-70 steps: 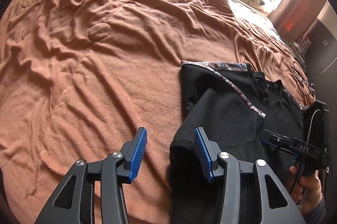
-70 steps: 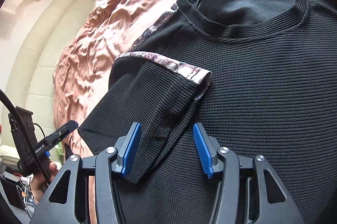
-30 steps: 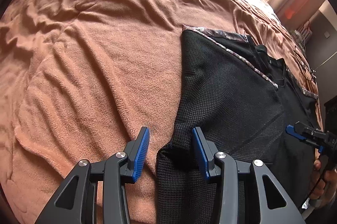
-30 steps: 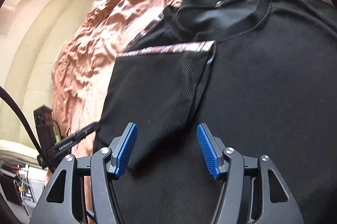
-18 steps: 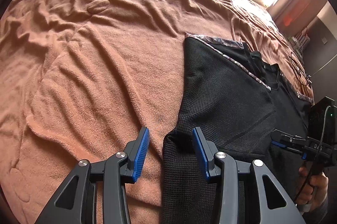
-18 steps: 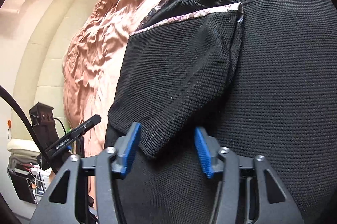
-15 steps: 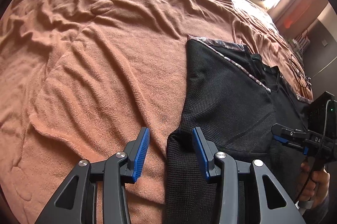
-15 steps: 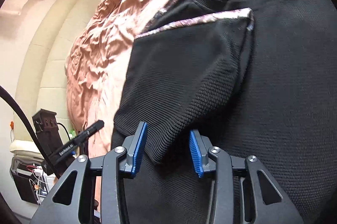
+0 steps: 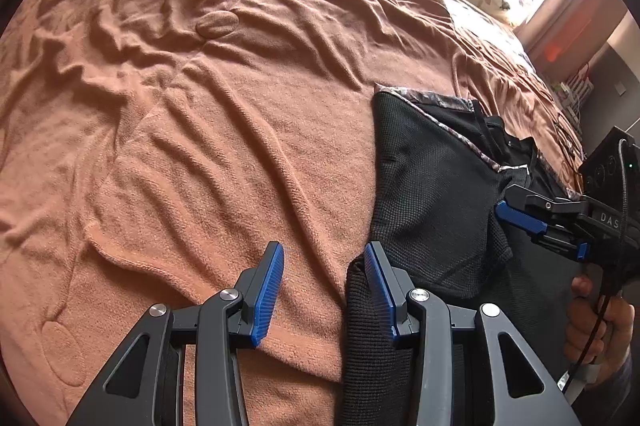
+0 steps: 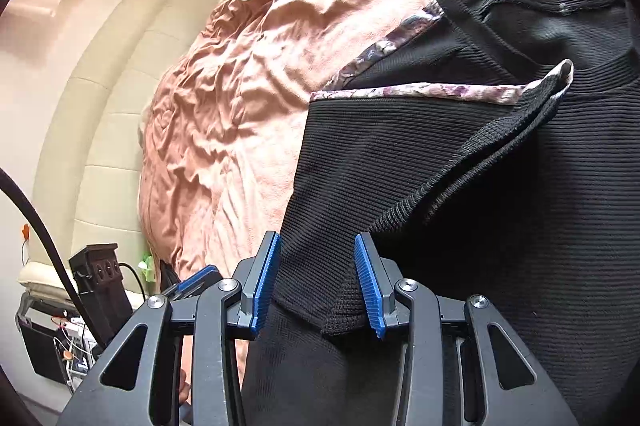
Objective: Fold small clothes
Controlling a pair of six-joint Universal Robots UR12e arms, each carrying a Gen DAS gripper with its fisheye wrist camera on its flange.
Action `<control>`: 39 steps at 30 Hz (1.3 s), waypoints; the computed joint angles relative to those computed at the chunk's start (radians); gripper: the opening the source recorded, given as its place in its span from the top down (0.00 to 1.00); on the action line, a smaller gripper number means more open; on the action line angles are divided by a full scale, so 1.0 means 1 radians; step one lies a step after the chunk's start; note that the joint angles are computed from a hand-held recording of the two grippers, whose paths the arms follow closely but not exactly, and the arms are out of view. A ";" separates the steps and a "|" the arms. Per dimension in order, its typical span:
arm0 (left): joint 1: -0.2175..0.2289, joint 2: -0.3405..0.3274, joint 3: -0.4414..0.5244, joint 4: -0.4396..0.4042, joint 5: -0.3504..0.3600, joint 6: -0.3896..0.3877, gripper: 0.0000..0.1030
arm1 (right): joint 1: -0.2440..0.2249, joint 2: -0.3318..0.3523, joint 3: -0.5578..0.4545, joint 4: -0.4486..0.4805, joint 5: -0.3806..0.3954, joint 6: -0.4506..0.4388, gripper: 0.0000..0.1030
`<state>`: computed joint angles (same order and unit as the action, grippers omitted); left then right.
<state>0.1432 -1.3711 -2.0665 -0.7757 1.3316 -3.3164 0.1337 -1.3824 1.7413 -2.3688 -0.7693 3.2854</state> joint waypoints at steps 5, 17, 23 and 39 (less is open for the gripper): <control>0.004 -0.001 -0.002 -0.001 0.001 0.001 0.57 | 0.020 0.033 -0.030 0.032 -0.045 0.014 0.65; -0.002 -0.004 -0.007 0.004 -0.014 -0.011 0.57 | 0.003 -0.008 -0.034 0.104 -0.058 -0.055 0.65; -0.008 0.001 -0.006 0.007 -0.019 -0.023 0.57 | -0.023 -0.063 0.013 0.120 -0.093 -0.077 0.65; -0.016 0.009 -0.004 -0.004 -0.012 -0.022 0.57 | -0.040 -0.042 0.051 0.066 0.001 0.060 0.91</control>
<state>0.1274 -1.3618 -2.0705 -0.7801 1.3199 -3.3385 0.0939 -1.4246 1.7919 -2.3027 -0.7680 3.3456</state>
